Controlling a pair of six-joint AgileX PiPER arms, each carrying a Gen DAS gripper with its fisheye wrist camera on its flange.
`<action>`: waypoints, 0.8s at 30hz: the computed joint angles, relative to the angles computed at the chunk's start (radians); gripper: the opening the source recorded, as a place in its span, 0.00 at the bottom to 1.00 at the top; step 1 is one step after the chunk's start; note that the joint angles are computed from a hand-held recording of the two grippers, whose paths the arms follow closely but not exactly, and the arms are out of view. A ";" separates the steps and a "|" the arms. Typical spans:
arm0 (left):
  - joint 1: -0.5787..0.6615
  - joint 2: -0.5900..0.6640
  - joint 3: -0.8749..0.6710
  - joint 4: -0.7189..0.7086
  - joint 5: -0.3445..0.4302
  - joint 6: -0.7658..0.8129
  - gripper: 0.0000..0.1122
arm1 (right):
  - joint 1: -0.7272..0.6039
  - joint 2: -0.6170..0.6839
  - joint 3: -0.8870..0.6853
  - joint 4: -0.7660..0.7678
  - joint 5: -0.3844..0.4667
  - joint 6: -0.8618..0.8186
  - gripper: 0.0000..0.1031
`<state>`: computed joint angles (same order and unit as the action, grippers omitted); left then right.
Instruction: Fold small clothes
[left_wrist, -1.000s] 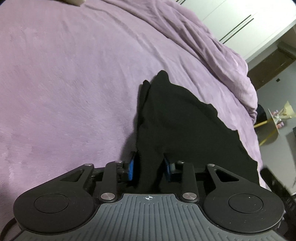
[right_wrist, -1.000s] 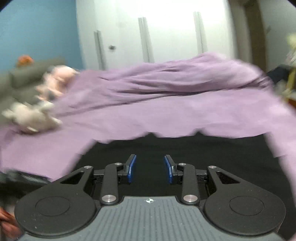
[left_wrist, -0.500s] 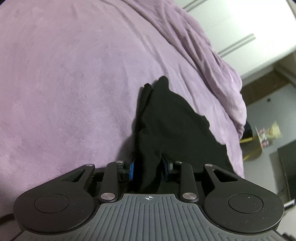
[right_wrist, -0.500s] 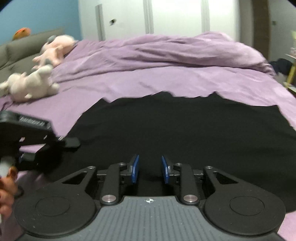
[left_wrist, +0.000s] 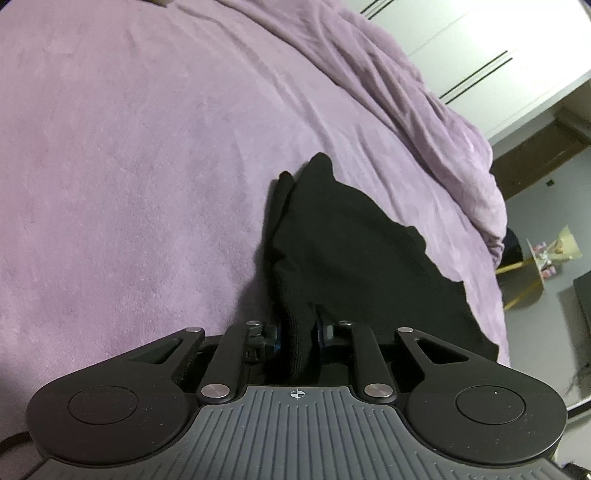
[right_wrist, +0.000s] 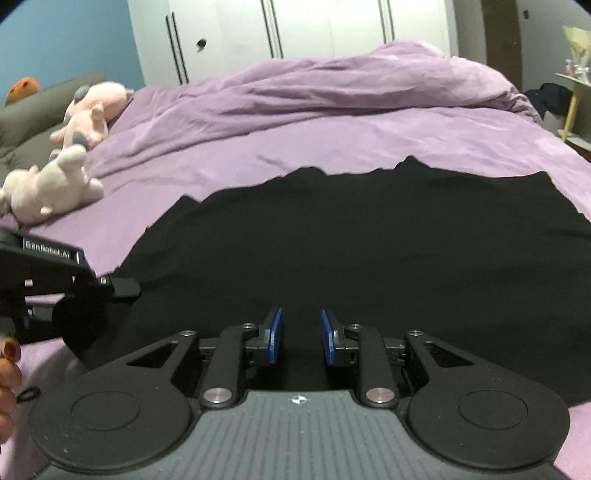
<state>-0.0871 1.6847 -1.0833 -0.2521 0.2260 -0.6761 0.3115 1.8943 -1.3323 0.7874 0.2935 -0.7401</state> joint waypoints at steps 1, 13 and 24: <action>-0.005 0.003 -0.011 0.048 0.014 -0.041 0.16 | -0.002 0.012 -0.029 -0.060 0.028 0.054 0.23; -0.087 0.032 -0.200 0.439 0.265 -0.297 0.14 | -0.189 -0.070 0.017 0.120 0.126 0.000 0.22; -0.315 0.245 -0.615 0.519 0.418 -0.217 0.14 | -0.332 -0.066 0.022 0.198 0.176 -0.030 0.23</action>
